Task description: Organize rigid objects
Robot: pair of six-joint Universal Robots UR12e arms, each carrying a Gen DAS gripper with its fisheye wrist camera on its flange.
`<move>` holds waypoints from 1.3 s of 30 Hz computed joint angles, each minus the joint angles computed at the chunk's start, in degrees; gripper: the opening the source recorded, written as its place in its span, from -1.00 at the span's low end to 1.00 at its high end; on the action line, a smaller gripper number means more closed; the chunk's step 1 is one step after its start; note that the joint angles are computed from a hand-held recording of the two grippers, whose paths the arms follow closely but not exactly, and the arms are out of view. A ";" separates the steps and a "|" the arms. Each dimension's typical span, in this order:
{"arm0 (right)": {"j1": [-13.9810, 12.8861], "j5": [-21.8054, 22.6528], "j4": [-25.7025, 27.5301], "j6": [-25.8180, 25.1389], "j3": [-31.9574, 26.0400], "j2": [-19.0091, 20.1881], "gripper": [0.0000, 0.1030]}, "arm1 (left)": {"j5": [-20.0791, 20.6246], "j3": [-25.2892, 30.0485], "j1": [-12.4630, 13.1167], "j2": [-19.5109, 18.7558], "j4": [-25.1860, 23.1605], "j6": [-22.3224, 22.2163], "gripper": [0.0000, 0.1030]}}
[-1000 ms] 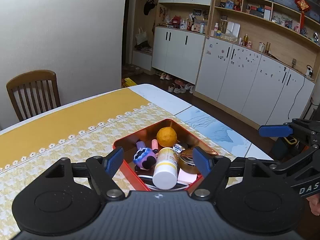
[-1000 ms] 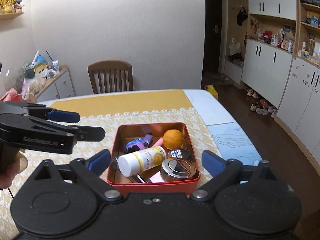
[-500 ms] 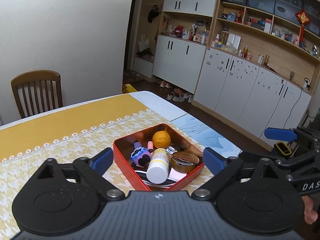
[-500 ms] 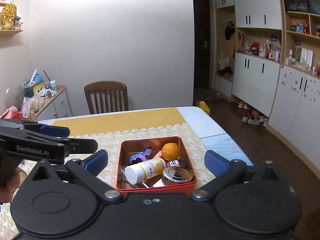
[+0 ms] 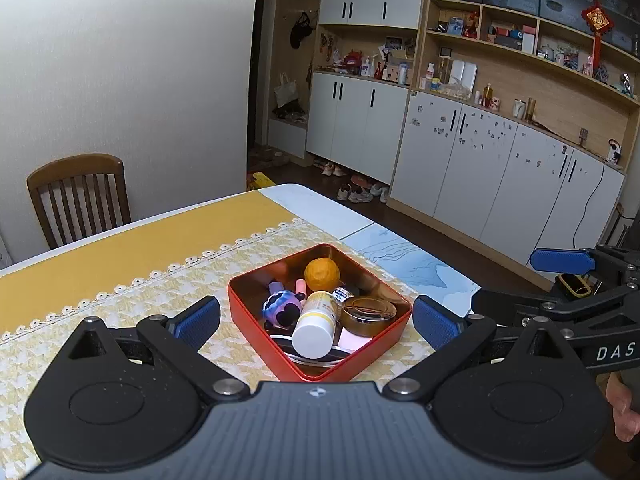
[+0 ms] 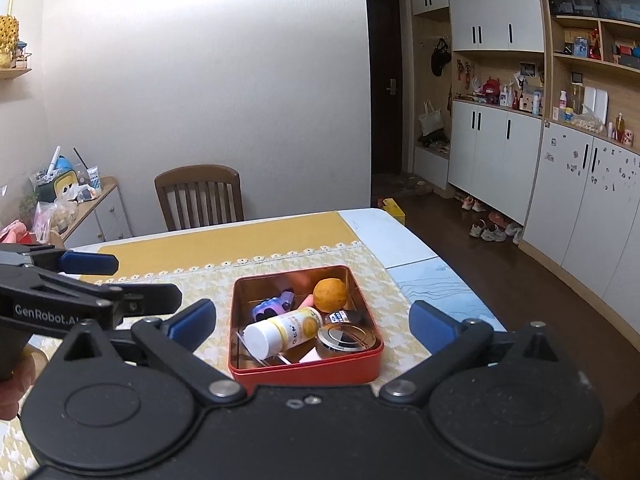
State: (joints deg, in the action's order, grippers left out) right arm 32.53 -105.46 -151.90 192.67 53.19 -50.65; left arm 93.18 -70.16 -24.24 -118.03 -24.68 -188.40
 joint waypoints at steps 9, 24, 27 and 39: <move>-0.08 0.56 -0.14 0.53 -0.20 0.04 1.00 | 0.46 -0.01 -0.04 0.04 0.47 -0.02 1.00; -0.32 1.33 0.07 1.30 -0.29 0.01 1.00 | 0.30 0.43 -0.06 -0.10 0.05 -0.23 1.00; -0.38 1.49 0.18 1.48 -0.26 -0.01 1.00 | 0.28 0.50 -0.05 -0.13 0.03 -0.30 1.00; -0.46 1.89 0.87 2.38 -0.61 0.10 1.00 | -0.41 1.10 0.12 -0.42 -0.97 -0.79 1.00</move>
